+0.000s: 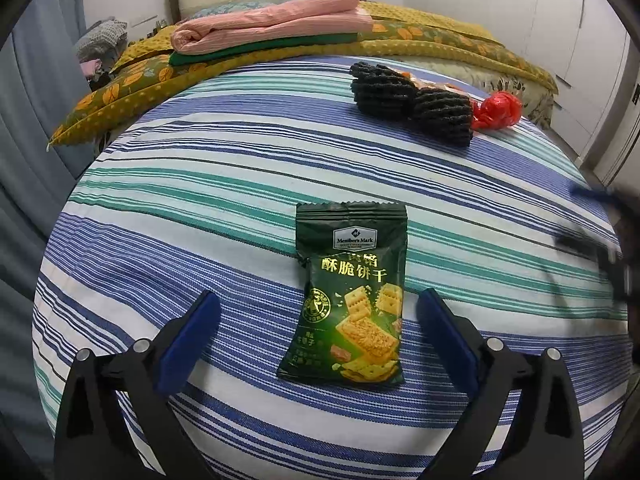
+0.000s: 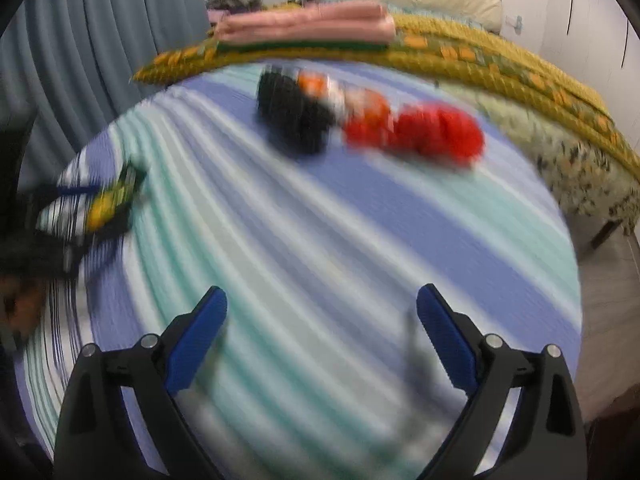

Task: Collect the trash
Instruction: 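Grasp the black mesh nets with the right tool while the left tool grasps the green cracker bag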

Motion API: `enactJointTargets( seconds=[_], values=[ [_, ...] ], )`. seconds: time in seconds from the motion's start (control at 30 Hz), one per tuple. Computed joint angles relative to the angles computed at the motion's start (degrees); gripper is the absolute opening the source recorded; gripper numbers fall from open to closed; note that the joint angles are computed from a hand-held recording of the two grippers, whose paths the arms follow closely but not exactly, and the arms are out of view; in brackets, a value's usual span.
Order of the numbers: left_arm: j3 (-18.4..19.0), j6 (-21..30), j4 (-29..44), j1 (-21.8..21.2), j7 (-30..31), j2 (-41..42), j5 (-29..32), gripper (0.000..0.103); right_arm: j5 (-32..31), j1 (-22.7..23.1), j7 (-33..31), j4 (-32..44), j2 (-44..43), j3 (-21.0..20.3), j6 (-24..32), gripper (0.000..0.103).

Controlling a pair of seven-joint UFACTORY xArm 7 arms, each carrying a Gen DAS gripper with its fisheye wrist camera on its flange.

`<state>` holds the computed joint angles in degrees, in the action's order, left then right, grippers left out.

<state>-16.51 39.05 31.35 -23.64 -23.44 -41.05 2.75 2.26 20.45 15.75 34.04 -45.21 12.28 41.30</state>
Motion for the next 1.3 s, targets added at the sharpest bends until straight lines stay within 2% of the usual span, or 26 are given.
enactJointTargets(
  seconds=[0.07,0.13,0.27,0.33,0.37,0.4,0.47,0.53,0.63,0.77,0.87,0.97,1.3],
  values=[
    [0.05,-0.01,0.01,-0.05,-0.02,0.02,-0.04,0.097,-0.43,-0.55,-2.58,5.71,8.28,-1.17,-3.08,0.093],
    [0.07,-0.04,0.00,-0.08,-0.03,0.03,-0.07,0.097,-1.15,-1.20,-4.66,11.11,15.57,-1.54,-3.75,0.093],
    [0.26,-0.19,-0.07,-0.19,0.08,0.06,-0.25,0.097,-3.46,-2.77,-4.46,17.28,24.20,-0.52,-4.73,0.092],
    [0.33,-0.30,-0.11,-0.22,0.13,0.09,-0.35,0.097,-1.56,-1.71,-5.39,18.39,25.85,-1.33,-4.01,0.081],
    [0.33,-0.38,-0.17,-0.21,0.13,0.09,-0.37,0.097,-1.53,-1.73,-5.08,18.72,26.15,-1.26,-3.46,0.062],
    [0.33,-0.35,-0.16,-0.17,0.16,0.09,-0.33,0.097,-1.89,-1.92,-4.08,18.85,26.00,-0.90,-2.61,0.048],
    [0.32,-0.35,-0.16,-0.16,0.17,0.09,-0.34,0.097,-0.70,-1.52,-3.16,17.17,23.61,-1.27,-2.98,0.046],
    [0.30,-0.34,-0.14,-0.15,0.16,0.10,-0.34,0.097,0.65,-1.19,-1.87,14.68,19.32,-1.52,-2.24,0.045],
    [0.28,-0.34,-0.13,-0.14,0.14,0.11,-0.33,0.097,1.98,-1.39,2.13,10.06,9.52,-1.18,2.90,0.045],
    [0.26,-0.34,-0.11,-0.13,0.12,0.12,-0.33,0.097,1.77,-1.14,7.92,4.33,-2.07,1.72,10.08,0.046],
    [0.27,-0.34,-0.11,-0.13,0.12,0.12,-0.33,0.097,3.22,1.13,10.99,0.16,-7.86,3.53,11.03,0.050],
    [0.11,-0.28,-0.06,-0.01,-0.04,0.15,-0.20,0.097,2.29,2.05,13.17,-2.22,-9.70,6.02,9.71,0.081],
    [0.06,-0.24,-0.02,-0.01,-0.20,0.20,0.00,0.098,-1.00,4.32,13.73,-4.35,-7.75,6.21,7.47,0.086]
  ],
)
